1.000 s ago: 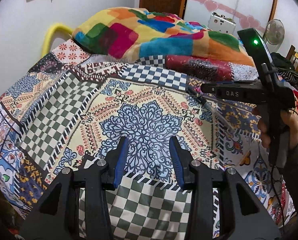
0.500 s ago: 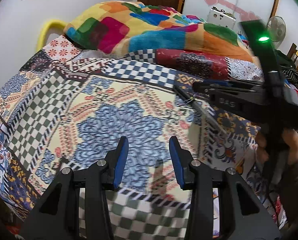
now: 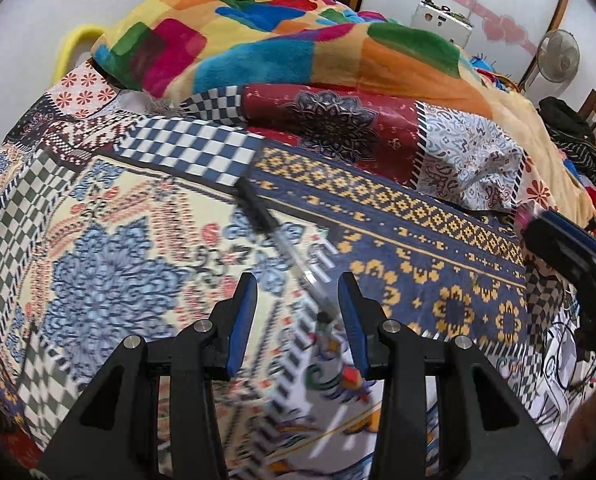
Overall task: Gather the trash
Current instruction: 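Grasp the pink figurine with the right tool while the left tool grasps the clear pen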
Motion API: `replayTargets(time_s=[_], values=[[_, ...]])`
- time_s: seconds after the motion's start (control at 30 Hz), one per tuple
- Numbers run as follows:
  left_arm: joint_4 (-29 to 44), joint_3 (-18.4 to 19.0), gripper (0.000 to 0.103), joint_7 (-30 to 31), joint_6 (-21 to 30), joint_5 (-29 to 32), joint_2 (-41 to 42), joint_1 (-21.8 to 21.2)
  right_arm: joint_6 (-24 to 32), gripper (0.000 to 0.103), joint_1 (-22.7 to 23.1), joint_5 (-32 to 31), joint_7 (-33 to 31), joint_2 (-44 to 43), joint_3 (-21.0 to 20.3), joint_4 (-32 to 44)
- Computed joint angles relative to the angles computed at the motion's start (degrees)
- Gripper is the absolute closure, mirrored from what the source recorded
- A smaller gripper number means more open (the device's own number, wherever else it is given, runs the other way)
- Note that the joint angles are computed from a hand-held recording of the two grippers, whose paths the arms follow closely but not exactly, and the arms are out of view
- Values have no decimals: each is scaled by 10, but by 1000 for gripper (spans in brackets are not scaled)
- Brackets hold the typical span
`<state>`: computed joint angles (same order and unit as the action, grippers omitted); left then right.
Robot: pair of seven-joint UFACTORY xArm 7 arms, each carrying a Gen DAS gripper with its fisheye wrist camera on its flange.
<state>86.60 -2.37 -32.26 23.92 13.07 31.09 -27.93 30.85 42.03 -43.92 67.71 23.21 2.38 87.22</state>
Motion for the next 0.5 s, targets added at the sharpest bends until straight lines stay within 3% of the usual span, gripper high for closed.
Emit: replayTargets(time_s=[0.1,0.17,0.23,0.3,0.33,0.37,0.5], values=[[30,51,62,-60,29,60,22,-53,-14,81,-1,-2,20,-10,-1,-19],[42,57,62,-79,47,84,32,-63,-21,81,-1,-3,33,-13,-1,-27],[32,57,67,-98,33,99,29,-62,-30,81,-2,-8,44,-20,-1,-41],[25,53,74,-109,26,106,26,-60,-37,81,-4,-9,49,-24,2,-48],[24,50,86,-108,25,108,25,-57,-41,81,-4,-11,54,-30,2,-57],[22,47,90,-107,24,110,24,-56,-42,81,-6,-9,54,-30,5,-59],[8,-5,96,-48,27,55,10,-9,-41,81,-9,4,50,-35,15,-66]])
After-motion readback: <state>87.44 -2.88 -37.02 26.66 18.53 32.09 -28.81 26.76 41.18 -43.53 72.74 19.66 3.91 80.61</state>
